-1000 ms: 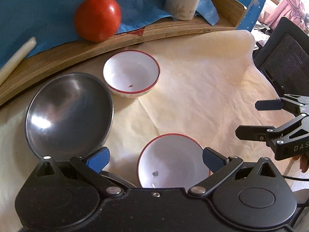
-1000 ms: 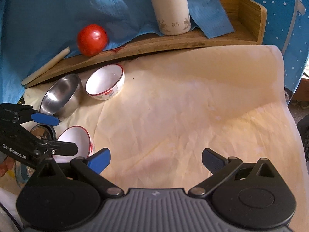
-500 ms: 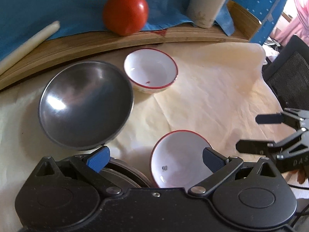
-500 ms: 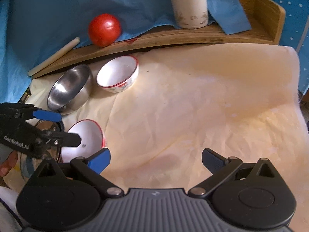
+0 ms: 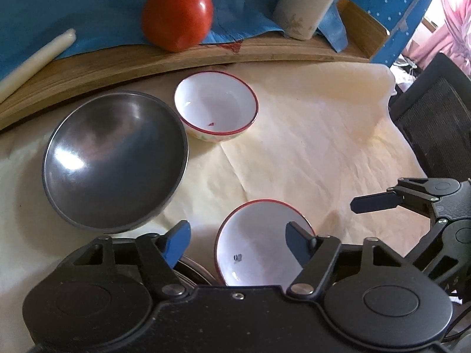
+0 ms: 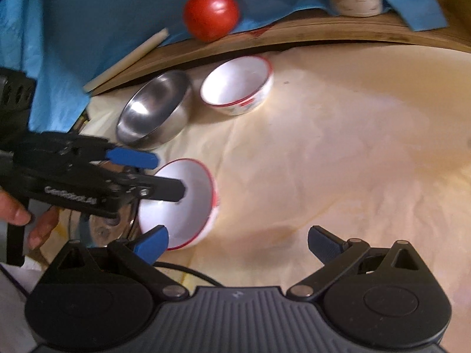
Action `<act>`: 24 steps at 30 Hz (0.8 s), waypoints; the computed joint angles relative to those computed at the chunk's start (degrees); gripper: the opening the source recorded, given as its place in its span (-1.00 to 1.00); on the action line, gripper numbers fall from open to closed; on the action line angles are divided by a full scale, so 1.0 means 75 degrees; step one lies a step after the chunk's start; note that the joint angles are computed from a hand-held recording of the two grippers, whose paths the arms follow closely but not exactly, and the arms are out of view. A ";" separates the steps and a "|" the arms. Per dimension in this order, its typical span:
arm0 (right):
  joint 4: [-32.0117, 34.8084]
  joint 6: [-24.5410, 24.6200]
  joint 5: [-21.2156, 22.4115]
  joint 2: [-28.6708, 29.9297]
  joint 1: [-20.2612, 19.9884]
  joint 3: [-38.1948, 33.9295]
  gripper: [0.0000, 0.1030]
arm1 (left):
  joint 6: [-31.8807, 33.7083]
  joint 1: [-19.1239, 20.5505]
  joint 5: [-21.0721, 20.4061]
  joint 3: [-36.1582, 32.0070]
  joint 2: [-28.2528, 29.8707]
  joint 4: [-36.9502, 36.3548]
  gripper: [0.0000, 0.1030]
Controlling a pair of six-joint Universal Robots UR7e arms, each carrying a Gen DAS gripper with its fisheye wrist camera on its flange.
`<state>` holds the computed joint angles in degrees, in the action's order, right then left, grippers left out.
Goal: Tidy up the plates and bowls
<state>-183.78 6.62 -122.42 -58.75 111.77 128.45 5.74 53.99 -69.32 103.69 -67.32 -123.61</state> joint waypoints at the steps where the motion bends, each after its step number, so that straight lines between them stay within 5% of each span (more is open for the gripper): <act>1: 0.0036 -0.0018 0.0098 0.0003 -0.0029 -0.0018 0.99 | 0.0036 -0.0006 0.0019 -0.0020 0.0021 0.0066 0.28; 16: 0.0184 0.0144 0.0634 0.0130 -0.0246 -0.0169 0.67 | 0.0139 -0.0198 0.0548 0.0068 0.0045 0.0339 -0.11; 24: 0.0051 0.0211 0.0814 0.0142 -0.0324 -0.0119 0.16 | 0.0016 -0.0193 0.0503 0.0110 0.0033 0.0400 -0.30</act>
